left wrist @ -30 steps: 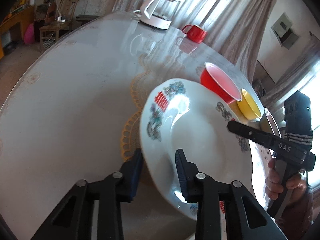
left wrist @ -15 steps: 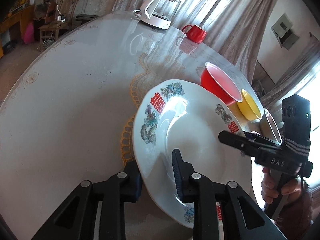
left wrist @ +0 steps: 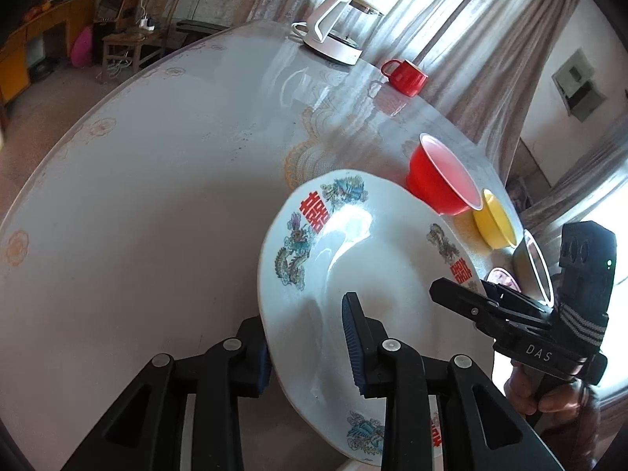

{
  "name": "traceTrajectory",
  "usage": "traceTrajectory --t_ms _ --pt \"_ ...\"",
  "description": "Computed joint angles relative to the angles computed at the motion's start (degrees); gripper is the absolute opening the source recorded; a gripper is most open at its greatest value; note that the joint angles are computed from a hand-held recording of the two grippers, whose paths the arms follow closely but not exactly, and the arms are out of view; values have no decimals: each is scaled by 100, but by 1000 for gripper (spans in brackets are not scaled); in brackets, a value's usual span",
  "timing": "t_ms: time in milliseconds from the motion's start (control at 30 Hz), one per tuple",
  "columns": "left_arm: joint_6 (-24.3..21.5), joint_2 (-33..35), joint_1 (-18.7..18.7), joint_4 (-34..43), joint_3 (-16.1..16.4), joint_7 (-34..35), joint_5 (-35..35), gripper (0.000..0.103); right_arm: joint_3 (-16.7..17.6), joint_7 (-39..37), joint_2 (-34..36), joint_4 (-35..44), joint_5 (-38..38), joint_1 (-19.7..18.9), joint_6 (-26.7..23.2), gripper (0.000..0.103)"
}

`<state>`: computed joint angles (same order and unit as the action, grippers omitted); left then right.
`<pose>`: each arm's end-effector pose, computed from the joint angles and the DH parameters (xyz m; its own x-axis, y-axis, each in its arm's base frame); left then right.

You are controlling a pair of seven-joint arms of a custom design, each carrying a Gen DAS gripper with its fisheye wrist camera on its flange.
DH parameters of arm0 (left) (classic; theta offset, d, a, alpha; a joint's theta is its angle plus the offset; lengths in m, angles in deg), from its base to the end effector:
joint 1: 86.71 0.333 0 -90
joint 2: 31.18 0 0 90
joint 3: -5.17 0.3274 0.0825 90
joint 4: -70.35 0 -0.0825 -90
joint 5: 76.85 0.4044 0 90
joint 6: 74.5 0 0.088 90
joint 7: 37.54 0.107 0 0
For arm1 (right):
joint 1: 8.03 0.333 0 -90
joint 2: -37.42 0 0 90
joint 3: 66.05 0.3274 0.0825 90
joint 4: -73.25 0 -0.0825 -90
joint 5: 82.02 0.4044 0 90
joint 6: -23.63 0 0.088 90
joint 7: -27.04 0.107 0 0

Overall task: Organize plates and bowls
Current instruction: 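Lift the double-happiness plate with the left gripper over the purple-floral plate, then lower the double-happiness plate onto the purple-floral plate and open the left gripper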

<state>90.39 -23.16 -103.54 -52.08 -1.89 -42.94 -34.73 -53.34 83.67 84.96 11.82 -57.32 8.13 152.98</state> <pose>0.5449 -0.2812 0.3977 0.4116 -0.8021 0.4327 -0.6649 -0.5890 -0.4594 0.7489 0.3497 0.3838 0.7209 -0.6206 -0.3084 -0.6757 -0.5306 -0.5117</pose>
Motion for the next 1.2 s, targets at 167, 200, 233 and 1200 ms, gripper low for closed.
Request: traceTrajectory --t_ms 167,200,233,1200 --pt "24 -169 -49 -125 -14 -228 251 30 263 -304 -252 -424 548 -291 84 57" --pt "-28 -182 -67 -102 -20 -300 436 30 271 -338 -321 -546 626 -310 133 57" --pt "-115 -186 -71 -76 -49 -323 513 30 274 -372 -346 -610 692 -339 135 57" --pt "-966 -496 -71 72 -555 -1151 2143 31 418 -1445 -1495 -2437 1534 -473 1411 43"
